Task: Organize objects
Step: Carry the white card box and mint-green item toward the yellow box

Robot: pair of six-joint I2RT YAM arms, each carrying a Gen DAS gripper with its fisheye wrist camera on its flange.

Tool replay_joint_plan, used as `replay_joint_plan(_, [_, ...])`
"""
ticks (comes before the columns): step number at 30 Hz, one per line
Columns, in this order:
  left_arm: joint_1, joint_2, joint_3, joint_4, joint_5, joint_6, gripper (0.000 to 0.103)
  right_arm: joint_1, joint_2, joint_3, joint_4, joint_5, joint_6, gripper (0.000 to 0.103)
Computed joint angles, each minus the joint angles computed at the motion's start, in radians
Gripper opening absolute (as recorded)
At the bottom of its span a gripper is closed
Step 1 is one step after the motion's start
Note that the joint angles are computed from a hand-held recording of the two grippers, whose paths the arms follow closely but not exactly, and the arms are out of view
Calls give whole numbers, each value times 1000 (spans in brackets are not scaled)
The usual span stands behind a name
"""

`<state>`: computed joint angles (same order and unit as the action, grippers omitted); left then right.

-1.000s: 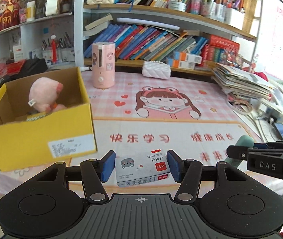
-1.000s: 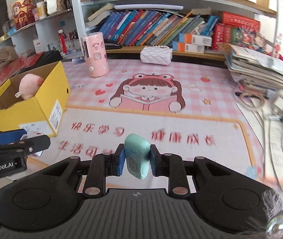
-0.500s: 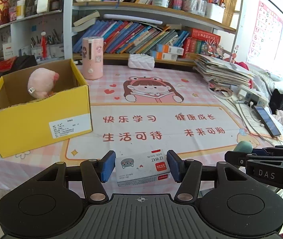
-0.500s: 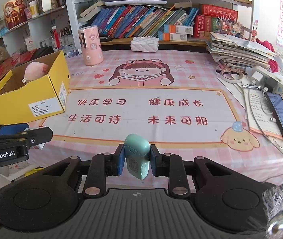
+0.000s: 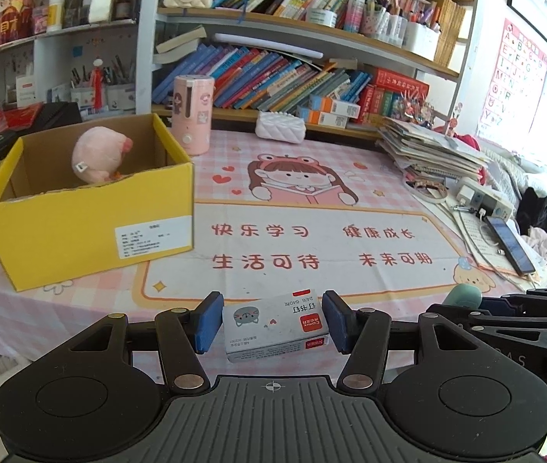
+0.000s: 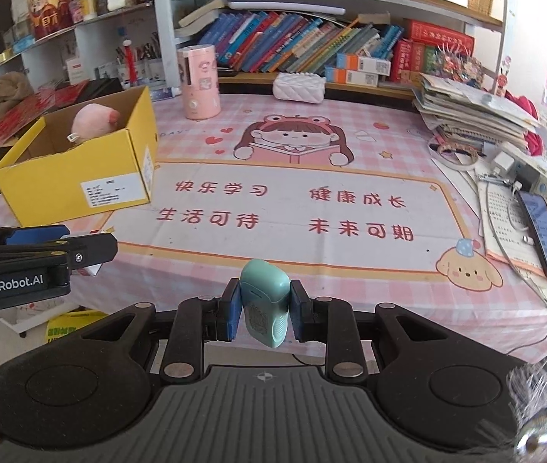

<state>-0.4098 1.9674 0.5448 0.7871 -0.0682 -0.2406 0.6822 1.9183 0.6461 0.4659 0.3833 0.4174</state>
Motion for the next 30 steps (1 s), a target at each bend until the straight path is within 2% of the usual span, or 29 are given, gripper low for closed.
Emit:
replay_joint_plan(10, [94, -71, -129, 66, -39, -25, 56, 62, 53, 93, -18, -41, -45, 24])
replay_joint_plan(19, [201, -147, -233, 100, -113, -67, 56, 107, 158, 272, -51, -148, -146, 24])
replay_joint_plan(30, [313, -121, -173, 98, -168, -80, 56, 77, 332, 588, -177, -292, -268, 24])
